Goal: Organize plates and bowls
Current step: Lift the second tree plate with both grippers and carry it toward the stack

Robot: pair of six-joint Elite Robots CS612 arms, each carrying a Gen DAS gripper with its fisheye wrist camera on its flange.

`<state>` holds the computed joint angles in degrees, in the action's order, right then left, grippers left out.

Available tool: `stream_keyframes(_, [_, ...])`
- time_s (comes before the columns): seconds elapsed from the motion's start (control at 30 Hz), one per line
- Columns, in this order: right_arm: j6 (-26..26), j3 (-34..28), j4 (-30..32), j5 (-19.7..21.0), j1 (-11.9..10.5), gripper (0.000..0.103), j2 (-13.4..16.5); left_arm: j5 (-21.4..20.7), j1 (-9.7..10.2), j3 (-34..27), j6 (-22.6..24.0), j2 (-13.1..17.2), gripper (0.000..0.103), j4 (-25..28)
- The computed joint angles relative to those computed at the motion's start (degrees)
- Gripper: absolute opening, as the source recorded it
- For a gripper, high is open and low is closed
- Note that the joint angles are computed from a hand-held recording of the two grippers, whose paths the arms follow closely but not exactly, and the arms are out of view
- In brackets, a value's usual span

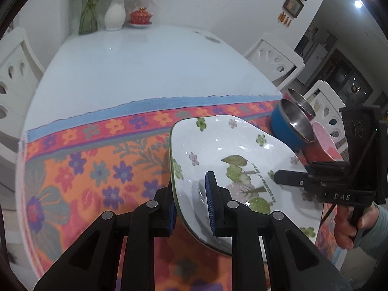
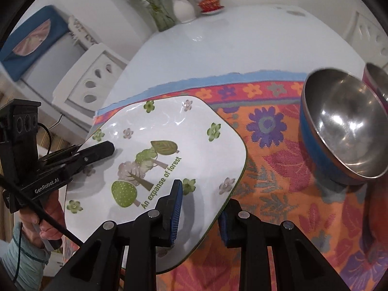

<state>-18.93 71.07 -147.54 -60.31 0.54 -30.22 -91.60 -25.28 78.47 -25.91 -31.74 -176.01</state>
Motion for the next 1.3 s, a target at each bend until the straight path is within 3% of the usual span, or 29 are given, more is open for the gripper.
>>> stream_keyframes(0.53, [-5.97,17.41,-6.43,6.20,-1.82,0.025,-11.45,10.62,-5.80,16.22,-5.30,-10.90,0.017,-8.97])
stream_keyframes(0.77, [-9.79,25.00,-4.39,7.52,-2.81,0.025,-16.00,14.59,-9.17,23.50,-11.58,-14.05,0.017,-12.88])
stream_keyframes(0.93, [-14.98,28.35,-1.14,6.75,-3.07,0.025,-17.86,16.20,-11.27,27.66,-17.91,-15.32,0.017,-13.90])
stream_keyframes(1.1, [-18.06,30.05,0.47,4.81,-2.94,0.025,-18.37,15.10,-12.15,29.85,-23.07,-15.35,0.017,-13.88])
stream_keyframes(1.3, [-19.09,30.30,1.65,3.23,-2.82,0.025,-17.70,13.31,-12.48,30.75,-24.42,-14.96,0.017,-12.22])
